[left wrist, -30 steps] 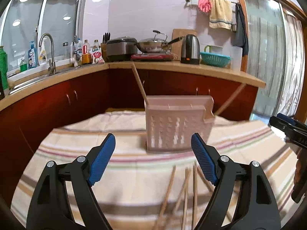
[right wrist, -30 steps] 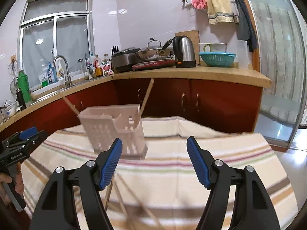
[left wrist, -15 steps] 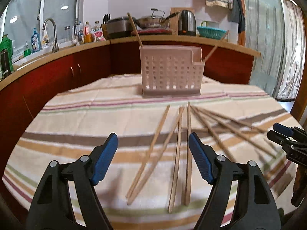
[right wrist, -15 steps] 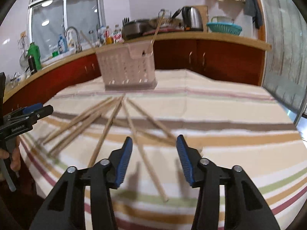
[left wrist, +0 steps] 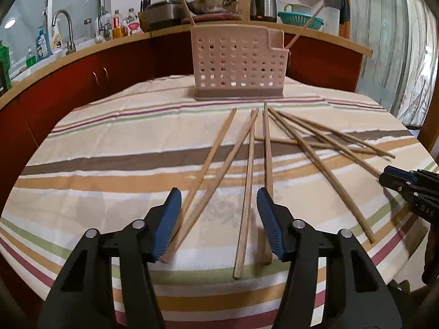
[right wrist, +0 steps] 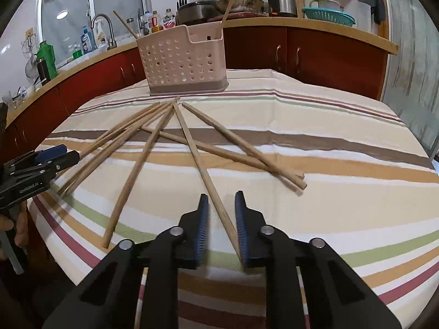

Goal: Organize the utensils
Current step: 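Open both tools and move them back to the chopsticks on the cloth, then close the left tool on a chopstick while the right tool grasps another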

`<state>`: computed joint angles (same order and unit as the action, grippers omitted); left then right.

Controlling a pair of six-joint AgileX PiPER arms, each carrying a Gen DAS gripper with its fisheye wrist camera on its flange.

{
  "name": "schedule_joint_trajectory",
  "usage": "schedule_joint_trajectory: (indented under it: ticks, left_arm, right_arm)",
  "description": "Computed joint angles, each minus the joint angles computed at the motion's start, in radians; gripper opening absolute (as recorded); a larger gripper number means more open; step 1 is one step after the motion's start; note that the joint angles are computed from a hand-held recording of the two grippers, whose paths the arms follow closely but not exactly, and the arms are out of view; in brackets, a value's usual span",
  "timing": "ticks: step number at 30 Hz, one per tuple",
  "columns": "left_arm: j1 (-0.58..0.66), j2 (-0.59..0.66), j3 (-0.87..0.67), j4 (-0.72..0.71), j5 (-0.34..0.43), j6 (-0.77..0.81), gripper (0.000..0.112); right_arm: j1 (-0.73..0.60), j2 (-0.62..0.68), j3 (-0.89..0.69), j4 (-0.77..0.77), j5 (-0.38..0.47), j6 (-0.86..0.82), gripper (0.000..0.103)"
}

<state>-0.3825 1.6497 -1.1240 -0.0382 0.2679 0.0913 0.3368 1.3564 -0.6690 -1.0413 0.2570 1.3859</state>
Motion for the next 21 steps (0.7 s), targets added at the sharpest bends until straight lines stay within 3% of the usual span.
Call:
schedule_joint_trajectory:
  ticks: [4, 9, 11, 21]
  left_arm:
    - [-0.002, 0.012, -0.001, -0.030, 0.020, 0.039, 0.048]
    - [-0.021, 0.008, 0.019, 0.029, 0.007, 0.009, 0.045]
    - [-0.011, 0.015, 0.012, -0.070, 0.027, 0.113, 0.031]
    - [-0.009, 0.008, 0.036, -0.169, -0.001, 0.241, 0.026]
  right_arm:
    - [-0.011, -0.006, 0.007, 0.031, -0.016, -0.035, 0.013]
    - [-0.014, -0.009, 0.009, 0.038, -0.020, -0.039, 0.013]
    - [-0.012, -0.011, 0.010, 0.040, -0.020, -0.040, 0.013]
    - [-0.011, -0.020, 0.018, 0.042, -0.026, -0.027, 0.013]
